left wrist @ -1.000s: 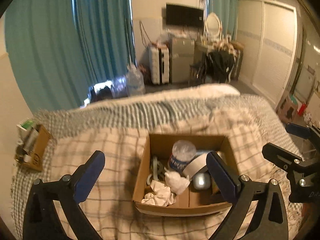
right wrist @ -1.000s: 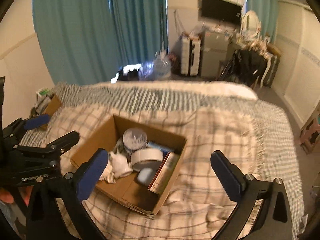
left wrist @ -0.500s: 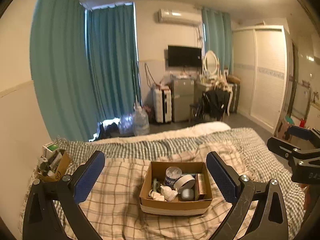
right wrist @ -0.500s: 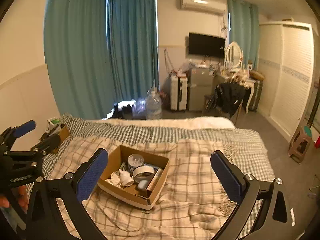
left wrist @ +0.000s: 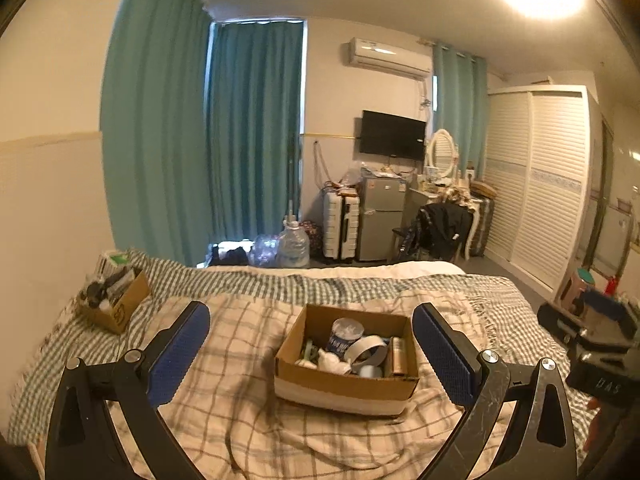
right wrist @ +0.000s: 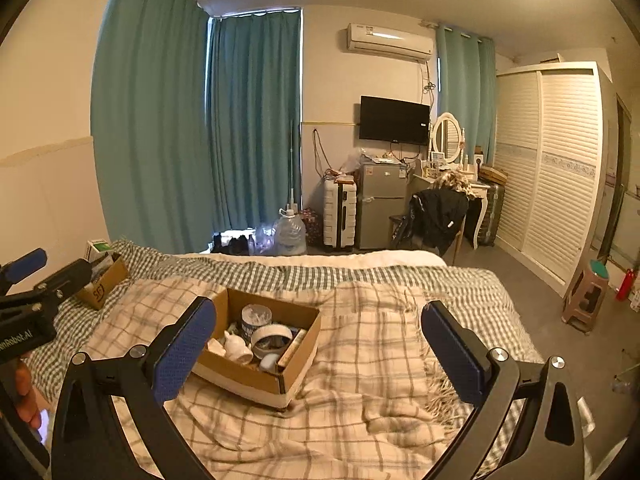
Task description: Organize objects
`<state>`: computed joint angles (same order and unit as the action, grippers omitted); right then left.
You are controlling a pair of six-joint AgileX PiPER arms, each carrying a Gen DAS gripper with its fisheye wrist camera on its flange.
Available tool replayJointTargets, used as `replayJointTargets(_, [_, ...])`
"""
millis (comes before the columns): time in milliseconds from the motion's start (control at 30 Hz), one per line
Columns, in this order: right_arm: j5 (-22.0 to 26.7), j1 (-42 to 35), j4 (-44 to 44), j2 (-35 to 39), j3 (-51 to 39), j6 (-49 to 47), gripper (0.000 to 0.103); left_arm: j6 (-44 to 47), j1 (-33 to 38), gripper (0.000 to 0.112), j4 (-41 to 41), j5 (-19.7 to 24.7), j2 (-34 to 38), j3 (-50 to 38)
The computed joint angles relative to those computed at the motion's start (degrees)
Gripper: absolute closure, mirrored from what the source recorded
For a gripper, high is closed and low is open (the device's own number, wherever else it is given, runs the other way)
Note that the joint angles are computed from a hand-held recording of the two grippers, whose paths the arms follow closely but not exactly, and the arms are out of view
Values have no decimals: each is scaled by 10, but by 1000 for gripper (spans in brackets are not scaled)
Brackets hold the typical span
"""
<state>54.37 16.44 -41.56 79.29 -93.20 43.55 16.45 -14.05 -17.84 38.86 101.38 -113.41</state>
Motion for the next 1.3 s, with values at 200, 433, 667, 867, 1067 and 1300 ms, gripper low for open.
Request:
replayJointTargets(200, [-44, -9, -14, 10, 74, 16, 1, 37, -6, 9, -1, -140, -54, 180])
replayJointTargets(433, [-70, 1, -10, 13, 94, 19, 1, 4, 7, 9, 15, -123, -33, 186])
replayJointTargets(667, [-69, 12, -10, 23, 84, 24, 1, 21, 10, 9, 10, -120, -40, 200])
replayJointTargets(867, [-63, 18, -11, 28, 77, 22, 1, 14, 4, 9, 24, -118, -41, 200])
replayJointTargets(1067, [-60, 18, -12, 26, 78, 22, 1, 5, 4, 9, 30, -115, -43, 198])
replayJointTargets(1300, [-60, 14, -12, 23, 80, 24, 1, -4, 5, 9, 36, -106, -40, 195])
